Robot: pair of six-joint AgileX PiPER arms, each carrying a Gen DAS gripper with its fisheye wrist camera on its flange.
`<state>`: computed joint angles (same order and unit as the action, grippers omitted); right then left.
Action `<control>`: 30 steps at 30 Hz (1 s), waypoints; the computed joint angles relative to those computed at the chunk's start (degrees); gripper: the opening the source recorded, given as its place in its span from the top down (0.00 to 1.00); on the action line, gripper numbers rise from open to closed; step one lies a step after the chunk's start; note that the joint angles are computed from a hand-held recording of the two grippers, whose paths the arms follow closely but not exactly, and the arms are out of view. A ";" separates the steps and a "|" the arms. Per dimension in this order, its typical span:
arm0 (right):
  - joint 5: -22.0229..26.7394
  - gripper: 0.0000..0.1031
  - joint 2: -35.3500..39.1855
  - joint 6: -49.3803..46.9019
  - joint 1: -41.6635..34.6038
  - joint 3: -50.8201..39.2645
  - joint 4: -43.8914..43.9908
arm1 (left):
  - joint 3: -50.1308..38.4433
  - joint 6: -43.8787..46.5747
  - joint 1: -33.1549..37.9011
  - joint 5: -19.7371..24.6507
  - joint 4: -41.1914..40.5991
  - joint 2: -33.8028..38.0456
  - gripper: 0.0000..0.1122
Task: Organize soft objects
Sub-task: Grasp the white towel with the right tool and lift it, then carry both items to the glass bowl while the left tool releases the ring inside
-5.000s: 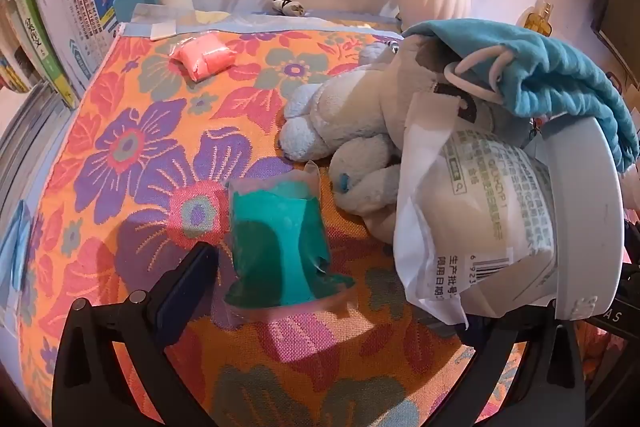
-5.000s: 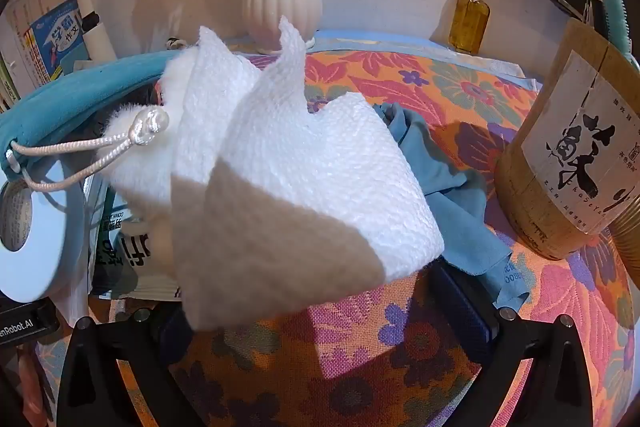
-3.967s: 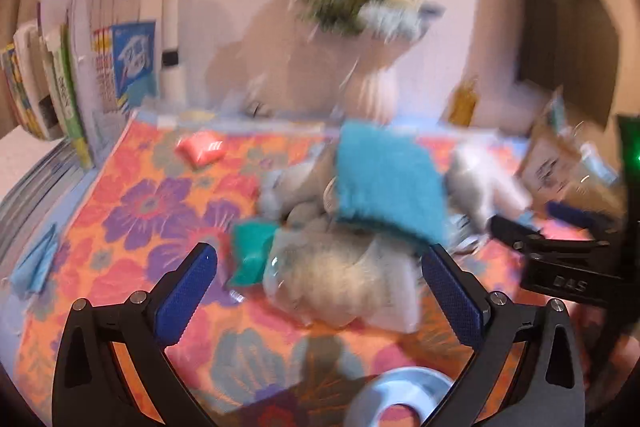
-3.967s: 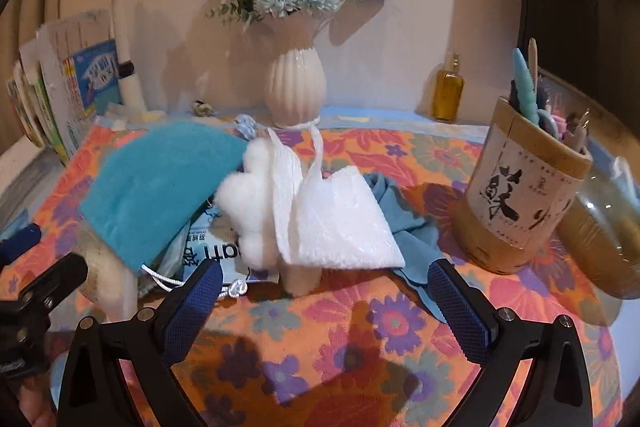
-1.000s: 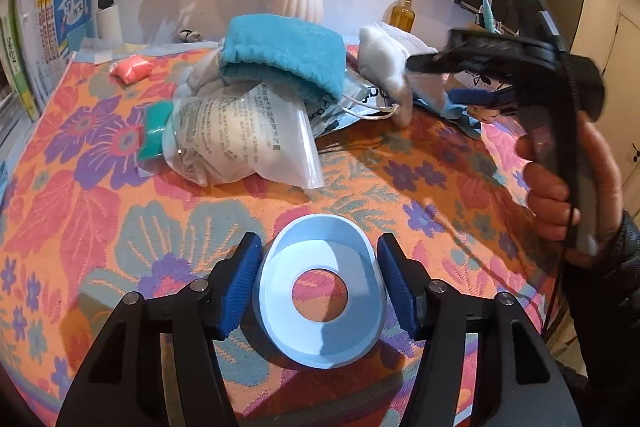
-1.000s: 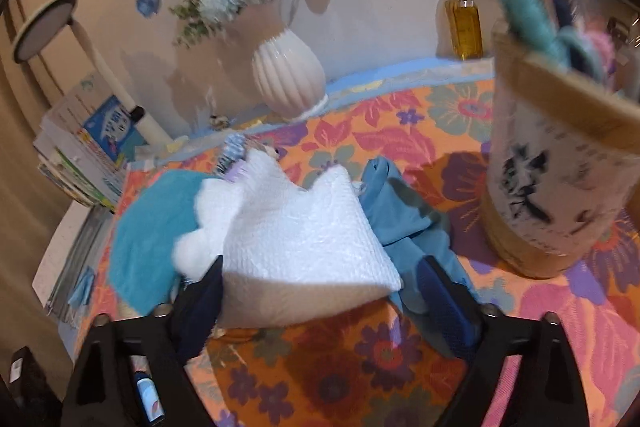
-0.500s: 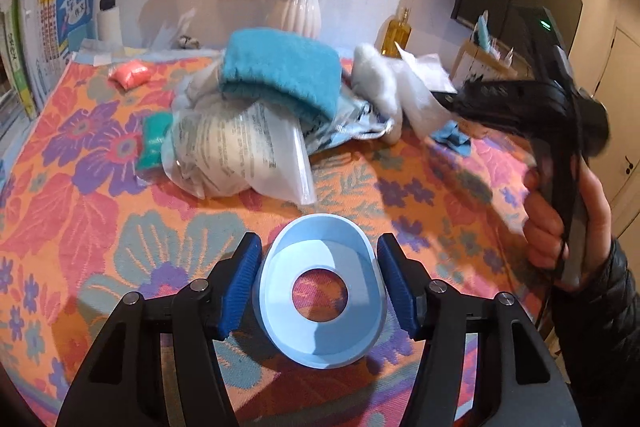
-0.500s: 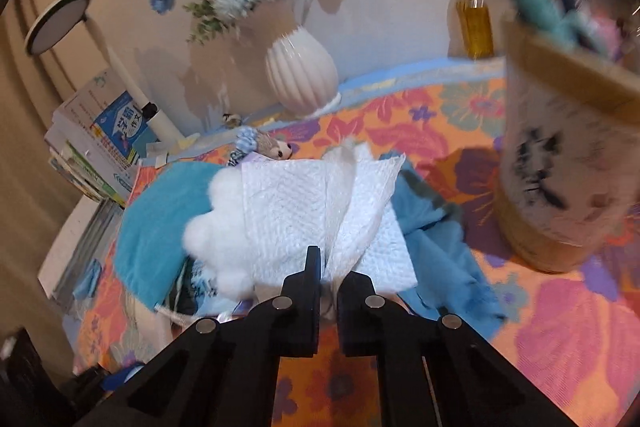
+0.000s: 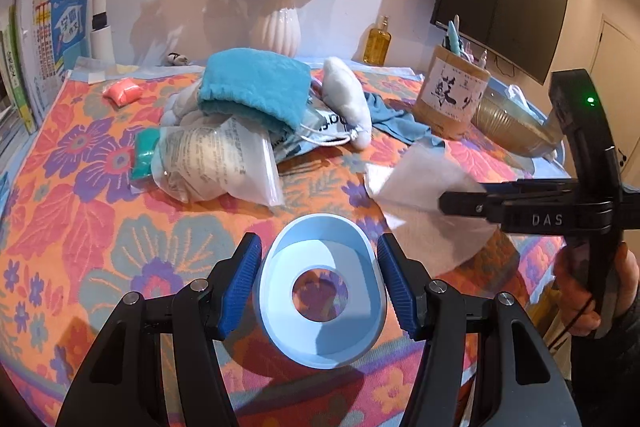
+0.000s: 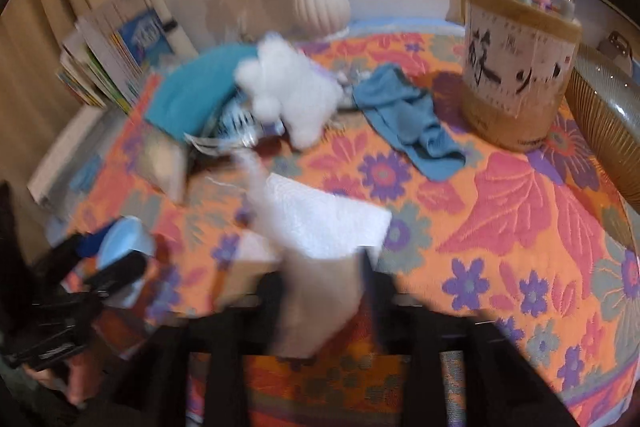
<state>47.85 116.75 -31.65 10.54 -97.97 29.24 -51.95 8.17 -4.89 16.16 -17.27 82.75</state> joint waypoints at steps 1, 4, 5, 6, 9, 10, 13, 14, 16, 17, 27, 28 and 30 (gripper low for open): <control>-1.00 0.42 -0.73 -2.00 0.01 1.17 0.98 | 0.35 -0.26 0.10 -0.03 0.59 -0.24 0.49; -1.02 0.20 -1.59 -7.19 -0.59 1.29 2.88 | 0.87 3.39 1.73 0.60 -2.68 -0.58 0.49; -1.16 0.09 -1.57 -8.89 -0.76 0.91 3.14 | 0.87 3.86 2.00 0.65 -3.39 -0.49 0.49; -1.92 0.00 -1.38 -10.38 -0.79 0.83 3.81 | 0.78 6.57 2.96 0.94 -6.31 -0.13 0.49; 1.53 0.00 1.21 -15.06 -1.19 -2.85 6.53 | 0.25 9.19 4.07 1.45 -9.30 1.09 0.49; 3.99 0.00 3.42 -13.68 -0.72 -6.26 4.83 | 0.21 8.83 4.07 1.45 -8.89 1.30 0.49; 8.75 0.00 10.47 -9.54 1.87 -16.23 -2.30 | -0.13 7.06 4.02 1.62 -6.99 1.82 0.49; 9.78 0.00 11.97 -10.15 1.87 -17.97 -2.08 | -0.07 8.61 4.47 1.84 -8.22 1.74 0.48; 15.94 0.00 15.44 -10.52 1.34 -24.48 -1.28 | -0.29 8.64 4.77 1.96 -8.31 1.71 0.48; 19.66 0.00 16.13 -13.88 0.64 -25.74 2.16 | -0.52 9.44 5.05 2.22 -9.07 1.77 0.48; 1.51 0.53 5.93 -23.05 4.37 -5.06 2.29 | -2.16 8.72 2.95 3.25 -8.79 2.84 0.48; 1.67 0.85 4.96 -24.20 3.89 -3.57 4.12 | -2.08 8.69 2.90 3.23 -8.75 2.44 0.48; -1.17 0.87 2.76 -23.33 4.04 0.08 4.39 | -1.80 7.18 2.58 2.69 -7.30 1.18 0.48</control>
<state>46.69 119.51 -54.98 14.58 -97.89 33.62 -53.75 15.35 -2.31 18.85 -24.57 83.93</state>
